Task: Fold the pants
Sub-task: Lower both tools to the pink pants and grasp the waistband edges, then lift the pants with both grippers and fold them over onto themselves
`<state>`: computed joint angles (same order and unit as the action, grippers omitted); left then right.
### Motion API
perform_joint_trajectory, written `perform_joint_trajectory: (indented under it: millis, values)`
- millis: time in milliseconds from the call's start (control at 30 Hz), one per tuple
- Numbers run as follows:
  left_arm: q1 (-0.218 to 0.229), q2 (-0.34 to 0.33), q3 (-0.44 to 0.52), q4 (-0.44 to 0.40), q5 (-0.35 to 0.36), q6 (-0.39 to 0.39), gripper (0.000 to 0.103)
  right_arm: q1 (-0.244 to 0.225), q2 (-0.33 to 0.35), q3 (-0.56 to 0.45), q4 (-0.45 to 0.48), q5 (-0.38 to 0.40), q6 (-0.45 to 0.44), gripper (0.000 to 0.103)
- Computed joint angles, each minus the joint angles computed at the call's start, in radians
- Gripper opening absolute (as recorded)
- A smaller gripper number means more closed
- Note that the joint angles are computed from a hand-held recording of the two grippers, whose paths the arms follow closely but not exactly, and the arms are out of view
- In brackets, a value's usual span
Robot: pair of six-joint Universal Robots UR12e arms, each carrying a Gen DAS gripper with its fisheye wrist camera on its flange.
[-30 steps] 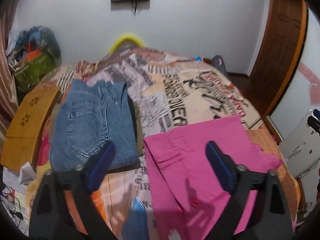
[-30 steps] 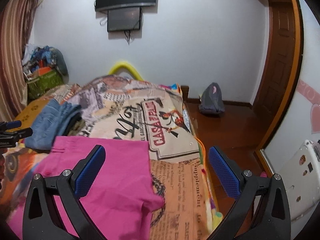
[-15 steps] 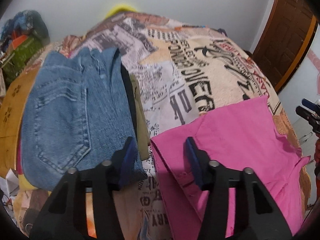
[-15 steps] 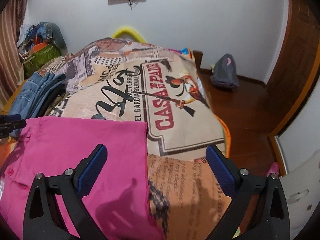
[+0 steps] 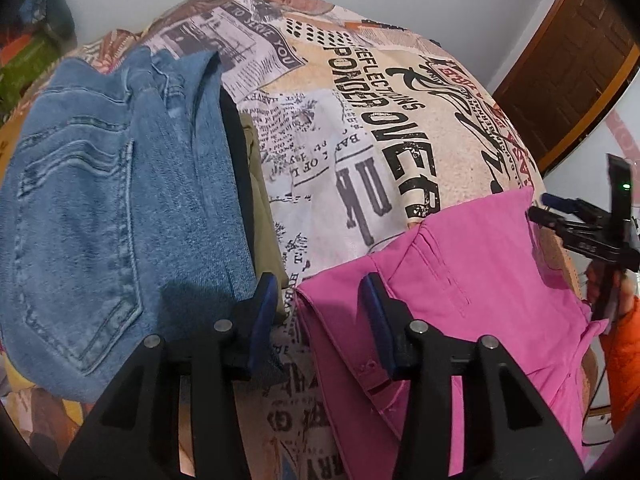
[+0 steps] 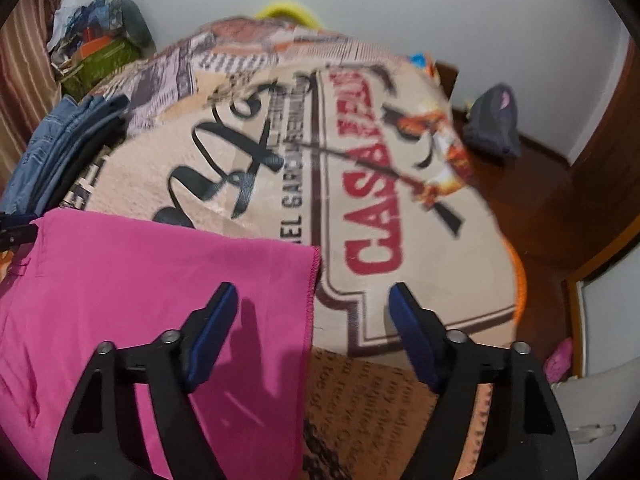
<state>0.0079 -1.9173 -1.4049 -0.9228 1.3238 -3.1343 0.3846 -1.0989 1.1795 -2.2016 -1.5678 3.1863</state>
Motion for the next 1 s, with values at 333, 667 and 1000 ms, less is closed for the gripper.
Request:
perform_joint_trajectory:
  millis: [333, 667, 1000]
  values:
    - [-0.005, -0.006, 0.001, 0.006, -0.003, 0.042, 0.032, -0.005, 0.02, -0.006, -0.036, 0.098, 0.008, 0.026]
    - [-0.002, 0.012, 0.0, 0.023, 0.016, 0.015, 0.008, -0.006, 0.006, 0.005, -0.09, 0.095, 0.026, 0.004]
    - [-0.009, 0.06, 0.019, 0.109, 0.033, 0.042, 0.007, -0.001, -0.024, -0.002, -0.203, 0.088, 0.066, 0.004]
